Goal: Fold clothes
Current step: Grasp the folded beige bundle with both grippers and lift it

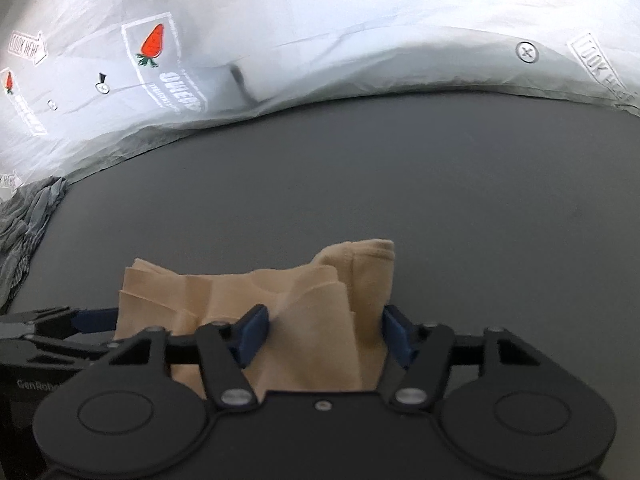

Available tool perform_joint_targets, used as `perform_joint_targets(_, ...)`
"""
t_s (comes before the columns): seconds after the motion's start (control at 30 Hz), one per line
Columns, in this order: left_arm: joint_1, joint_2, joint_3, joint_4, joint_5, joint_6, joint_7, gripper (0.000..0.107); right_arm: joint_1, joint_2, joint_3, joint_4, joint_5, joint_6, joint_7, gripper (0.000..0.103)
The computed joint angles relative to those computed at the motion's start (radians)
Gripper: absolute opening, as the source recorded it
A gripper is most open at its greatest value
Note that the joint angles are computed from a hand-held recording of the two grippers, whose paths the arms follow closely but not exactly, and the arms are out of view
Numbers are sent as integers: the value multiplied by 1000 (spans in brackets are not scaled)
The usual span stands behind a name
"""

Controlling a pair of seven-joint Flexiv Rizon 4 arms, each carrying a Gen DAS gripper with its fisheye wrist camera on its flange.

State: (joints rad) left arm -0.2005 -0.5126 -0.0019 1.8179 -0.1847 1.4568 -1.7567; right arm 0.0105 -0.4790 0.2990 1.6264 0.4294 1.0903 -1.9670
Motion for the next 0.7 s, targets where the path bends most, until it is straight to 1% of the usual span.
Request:
perform_joint_targets(0.03,36,1,-45,11,-25,18,18,68,-12,-3,13,-12,13,-19,-15,41)
perform_joint_targets(0.07,75,1,-96,24,-55,35,39,59,-16,-1,19,-17,22,-32,-22,31)
perform_joint_targets(0.1,114,0,-148,37,-87,53,62,47,-17,3,20,-18,29,-41,-26,27)
perform_joint_targets(0.13,155,-1,-204,48,-120,65,86,40,-18,7,21,-19,37,-51,-30,24)
perform_joint_targets(0.17,176,-1,-239,58,-160,79,108,27,-16,16,19,-12,43,-46,-34,23)
perform_joint_targets(0.2,176,4,-242,60,-158,86,101,21,-11,27,17,-1,48,-33,-39,22)
perform_joint_targets(0.3,120,37,-192,68,-135,104,114,19,-9,77,17,38,81,3,-35,22)
perform_joint_targets(0.33,119,54,-203,84,-135,125,122,18,-11,99,17,52,99,11,-29,22)
perform_joint_targets(0.4,147,101,-261,135,-151,178,134,18,-13,144,15,79,135,25,-18,21)
perform_joint_targets(0.47,154,153,-292,184,-155,216,131,17,-12,200,11,122,170,50,-24,21)
perform_joint_targets(0.53,116,210,-267,228,-138,241,119,16,-11,267,5,170,211,73,-42,21)
perform_joint_targets(0.63,21,285,-193,282,-109,270,78,15,1,382,-9,255,278,110,-63,20)
perform_joint_targets(0.7,-14,335,-179,328,-97,303,48,15,25,454,-18,325,280,164,-56,20)
